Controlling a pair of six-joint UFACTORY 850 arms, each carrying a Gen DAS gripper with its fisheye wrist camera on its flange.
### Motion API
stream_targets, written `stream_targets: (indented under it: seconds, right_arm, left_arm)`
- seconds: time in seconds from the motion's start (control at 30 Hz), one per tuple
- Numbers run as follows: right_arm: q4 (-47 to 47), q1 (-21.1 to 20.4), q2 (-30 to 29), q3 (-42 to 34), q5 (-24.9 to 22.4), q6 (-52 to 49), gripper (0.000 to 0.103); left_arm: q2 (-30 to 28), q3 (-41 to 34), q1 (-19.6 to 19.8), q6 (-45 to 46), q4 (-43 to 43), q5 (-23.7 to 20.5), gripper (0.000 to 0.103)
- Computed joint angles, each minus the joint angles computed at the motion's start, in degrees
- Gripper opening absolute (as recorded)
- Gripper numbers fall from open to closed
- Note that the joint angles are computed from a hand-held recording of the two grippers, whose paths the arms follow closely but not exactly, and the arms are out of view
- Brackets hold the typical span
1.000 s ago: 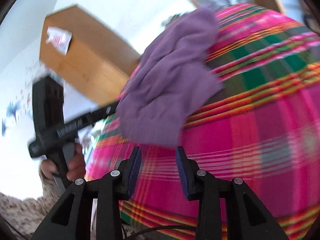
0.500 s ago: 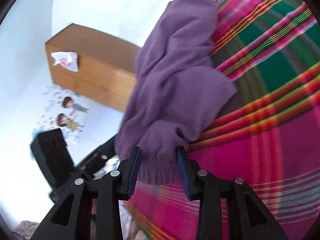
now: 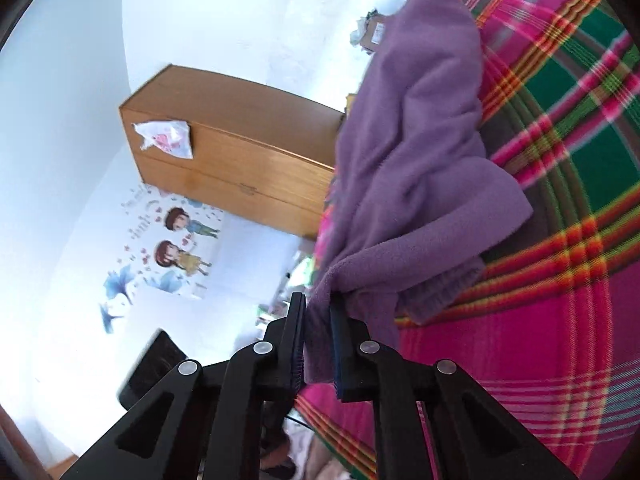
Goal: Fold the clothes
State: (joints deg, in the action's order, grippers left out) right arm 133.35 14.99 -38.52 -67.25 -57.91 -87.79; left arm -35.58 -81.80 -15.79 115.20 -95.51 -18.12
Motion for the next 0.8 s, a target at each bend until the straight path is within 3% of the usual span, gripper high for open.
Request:
stream_targets:
  seconds: [0.23, 0.43, 0.67, 0.73, 0.8]
  right_arm:
    - [-1.4, 1.7, -1.6, -4.9, 2.0, 3.7, 0.012]
    - [-5.2, 3.6, -4.0, -11.7, 6.8, 8.1, 0.011]
    - [-6.3, 4.1, -3.9, -12.8, 11.3, 7.9, 0.012]
    - [-6.6, 4.3, -3.8, -12.7, 12.5, 7.1, 0.011]
    - [-7.6, 4.5, -3.8, -13.0, 13.5, 7.1, 0.011]
  left_arm:
    - [0.8, 1.2, 0.7, 0.6, -1.0, -2.1, 0.038]
    - [0.5, 1.5, -0.1, 8.2, -10.3, 1.6, 0.038]
    - [0.8, 2.3, 0.5, 12.8, -15.1, -1.5, 0.038]
    - [0.2, 1.3, 0.4, 9.4, -12.6, -1.1, 0.040]
    - [0.2, 1.6, -0.2, 14.5, -17.1, 0.3, 0.041]
